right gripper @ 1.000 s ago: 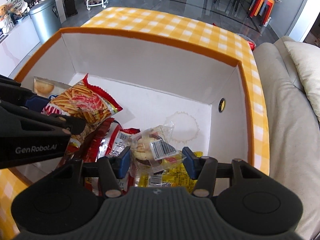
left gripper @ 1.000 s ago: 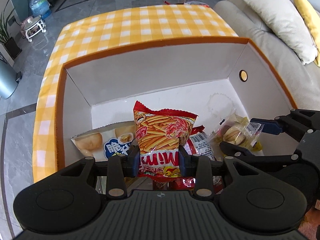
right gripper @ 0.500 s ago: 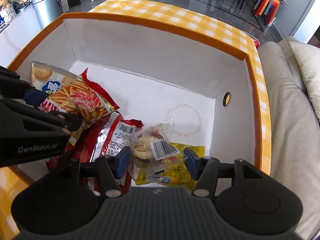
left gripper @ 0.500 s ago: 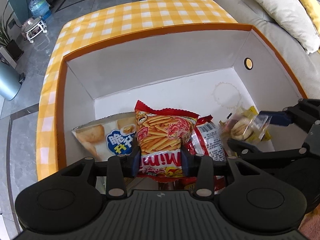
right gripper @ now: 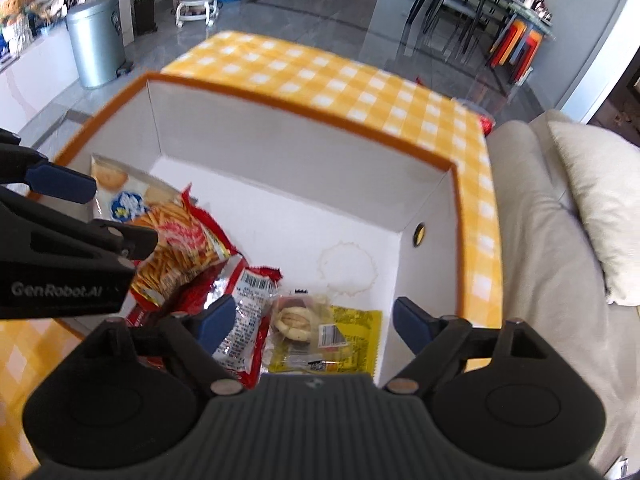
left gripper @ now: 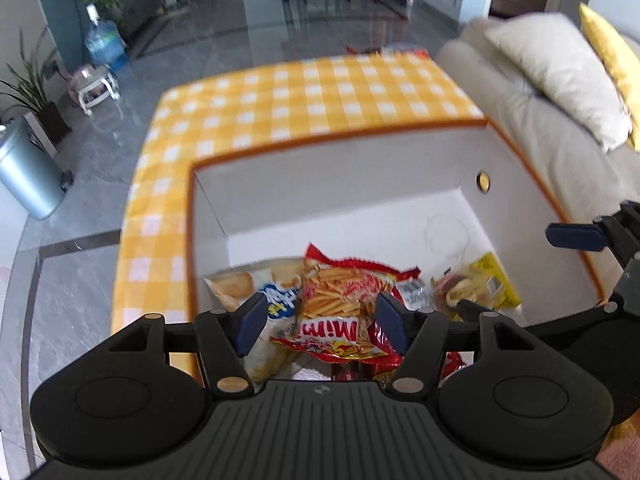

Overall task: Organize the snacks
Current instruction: 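Withdraw both tools from the box toward the remaining snacks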

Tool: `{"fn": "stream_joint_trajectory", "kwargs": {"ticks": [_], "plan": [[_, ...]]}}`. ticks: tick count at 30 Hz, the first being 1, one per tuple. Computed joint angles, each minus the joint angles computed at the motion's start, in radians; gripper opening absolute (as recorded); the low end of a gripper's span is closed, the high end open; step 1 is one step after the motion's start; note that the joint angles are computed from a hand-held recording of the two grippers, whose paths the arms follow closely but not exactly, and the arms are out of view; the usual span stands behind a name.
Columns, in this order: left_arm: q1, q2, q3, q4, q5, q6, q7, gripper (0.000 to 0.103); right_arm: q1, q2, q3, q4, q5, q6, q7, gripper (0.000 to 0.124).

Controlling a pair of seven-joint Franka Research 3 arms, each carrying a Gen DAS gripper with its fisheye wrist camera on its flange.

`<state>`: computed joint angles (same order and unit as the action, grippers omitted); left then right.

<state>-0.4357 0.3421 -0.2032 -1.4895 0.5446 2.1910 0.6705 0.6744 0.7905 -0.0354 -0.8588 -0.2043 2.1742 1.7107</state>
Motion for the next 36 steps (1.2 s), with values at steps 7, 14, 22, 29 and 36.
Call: {"fn": "stream_joint_trajectory", "kwargs": {"ticks": [7,14,22,29,36], "plan": [[-0.027,-0.113,0.001,-0.109,0.138,0.027,-0.138,0.075,0.017,-0.211,-0.011,-0.325,-0.058,0.22,0.138,0.088],[-0.032,-0.212,-0.036,-0.216,0.292,0.01,-0.267,0.076,0.063,-0.401,-0.049,-0.609,-0.284,0.395,0.403,0.091],[-0.012,-0.295,-0.084,-0.317,0.268,0.028,-0.289,0.076,0.03,-0.562,-0.01,-0.842,-0.456,0.523,0.661,0.091],[0.006,-0.359,-0.109,-0.414,0.181,0.082,-0.306,0.076,-0.051,-0.669,0.084,-1.004,-0.449,0.546,0.704,0.091],[0.012,-0.388,-0.126,-0.484,0.093,0.132,-0.301,0.075,-0.115,-0.729,0.152,-1.129,-0.404,0.547,0.719,0.091]]}}
